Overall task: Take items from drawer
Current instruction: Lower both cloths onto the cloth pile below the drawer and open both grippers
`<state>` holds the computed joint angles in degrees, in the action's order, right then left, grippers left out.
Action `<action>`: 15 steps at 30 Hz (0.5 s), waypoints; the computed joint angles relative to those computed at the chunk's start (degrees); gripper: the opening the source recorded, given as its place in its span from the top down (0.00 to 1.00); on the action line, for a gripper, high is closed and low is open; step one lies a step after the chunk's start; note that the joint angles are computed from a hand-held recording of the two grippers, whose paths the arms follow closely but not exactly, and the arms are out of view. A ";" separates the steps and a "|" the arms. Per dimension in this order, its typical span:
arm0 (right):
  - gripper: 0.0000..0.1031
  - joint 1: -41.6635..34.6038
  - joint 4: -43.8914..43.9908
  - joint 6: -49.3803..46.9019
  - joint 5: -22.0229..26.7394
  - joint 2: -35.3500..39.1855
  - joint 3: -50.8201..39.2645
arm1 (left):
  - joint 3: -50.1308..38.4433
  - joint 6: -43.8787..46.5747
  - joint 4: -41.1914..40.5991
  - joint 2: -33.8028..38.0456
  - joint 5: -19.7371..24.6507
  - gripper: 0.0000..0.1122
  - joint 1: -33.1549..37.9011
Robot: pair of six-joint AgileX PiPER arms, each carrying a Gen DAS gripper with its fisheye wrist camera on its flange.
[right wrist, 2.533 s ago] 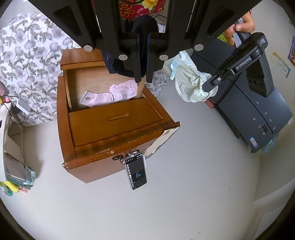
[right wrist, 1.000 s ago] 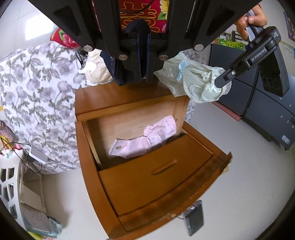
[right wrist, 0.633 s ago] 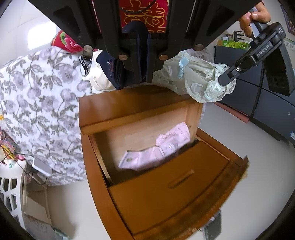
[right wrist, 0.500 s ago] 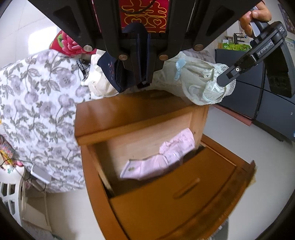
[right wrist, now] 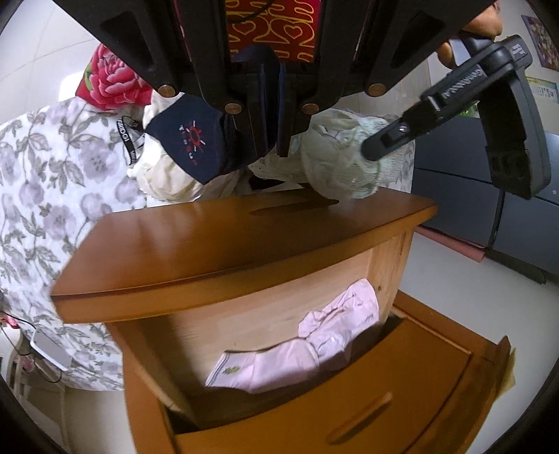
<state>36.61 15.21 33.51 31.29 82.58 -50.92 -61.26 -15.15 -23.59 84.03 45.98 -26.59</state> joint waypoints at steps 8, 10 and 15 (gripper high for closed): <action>0.95 -0.06 5.39 -5.77 -0.86 6.29 -2.40 | 0.95 2.68 -2.11 3.71 -0.84 0.95 1.09; 0.95 -0.11 6.57 -6.97 -0.97 7.65 -2.91 | 1.14 3.04 -2.42 4.49 -0.98 0.95 1.19; 0.95 -0.49 9.02 -9.68 -0.92 10.96 -4.28 | 1.25 3.96 -3.23 6.78 -1.11 0.95 1.66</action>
<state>36.12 24.23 23.84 30.37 93.55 -55.20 -60.01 -11.19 -26.82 90.80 44.87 -24.93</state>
